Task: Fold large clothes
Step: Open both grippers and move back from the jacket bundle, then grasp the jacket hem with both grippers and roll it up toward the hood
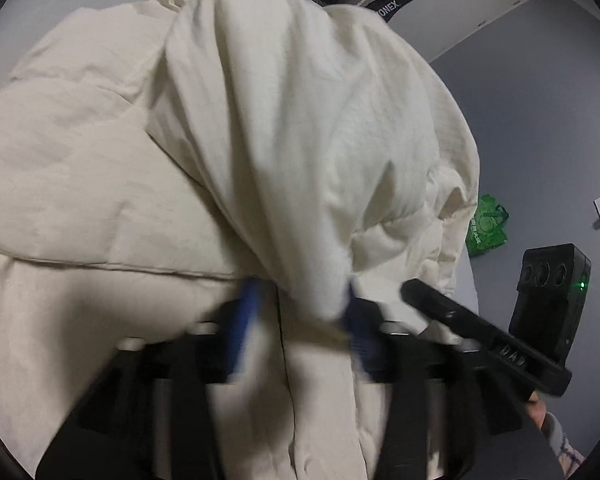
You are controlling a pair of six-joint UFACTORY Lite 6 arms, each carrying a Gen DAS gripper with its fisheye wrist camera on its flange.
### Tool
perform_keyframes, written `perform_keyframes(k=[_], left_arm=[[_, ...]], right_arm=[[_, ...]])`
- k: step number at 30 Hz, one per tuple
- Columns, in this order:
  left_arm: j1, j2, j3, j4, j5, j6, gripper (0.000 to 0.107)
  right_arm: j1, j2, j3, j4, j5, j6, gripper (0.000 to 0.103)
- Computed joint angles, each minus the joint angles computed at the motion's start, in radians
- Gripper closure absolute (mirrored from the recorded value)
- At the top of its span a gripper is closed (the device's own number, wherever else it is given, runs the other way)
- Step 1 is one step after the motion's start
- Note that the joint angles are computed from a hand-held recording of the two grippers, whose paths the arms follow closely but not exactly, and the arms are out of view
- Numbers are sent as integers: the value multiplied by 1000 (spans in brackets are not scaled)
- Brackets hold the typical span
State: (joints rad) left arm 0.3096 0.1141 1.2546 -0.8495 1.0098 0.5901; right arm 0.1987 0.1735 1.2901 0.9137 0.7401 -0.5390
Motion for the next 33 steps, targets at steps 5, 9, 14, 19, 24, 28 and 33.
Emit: perform_keyframes(k=[5, 9, 14, 19, 24, 28, 33], left_arm=[[105, -73, 75, 122, 134, 51, 25], [257, -75, 148, 186, 269, 107, 24], [440, -107, 179, 235, 429, 188, 24], [588, -152, 196, 331, 524, 310, 24], [703, -175, 192, 408, 545, 378, 24], [766, -149, 212, 427, 567, 367, 25], [803, -53, 276, 444, 638, 326, 25]], right_arm=[[-172, -169, -52, -17, 167, -71, 48], [-429, -268, -78, -42, 366, -146, 47], [-712, -298, -95, -110, 548, -226, 47], [-929, -280, -118, -180, 692, -307, 47], [-1065, -269, -190, -193, 794, -332, 47], [-1111, -278, -238, -201, 837, -332, 47], [-1123, -290, -287, -252, 881, -350, 47]])
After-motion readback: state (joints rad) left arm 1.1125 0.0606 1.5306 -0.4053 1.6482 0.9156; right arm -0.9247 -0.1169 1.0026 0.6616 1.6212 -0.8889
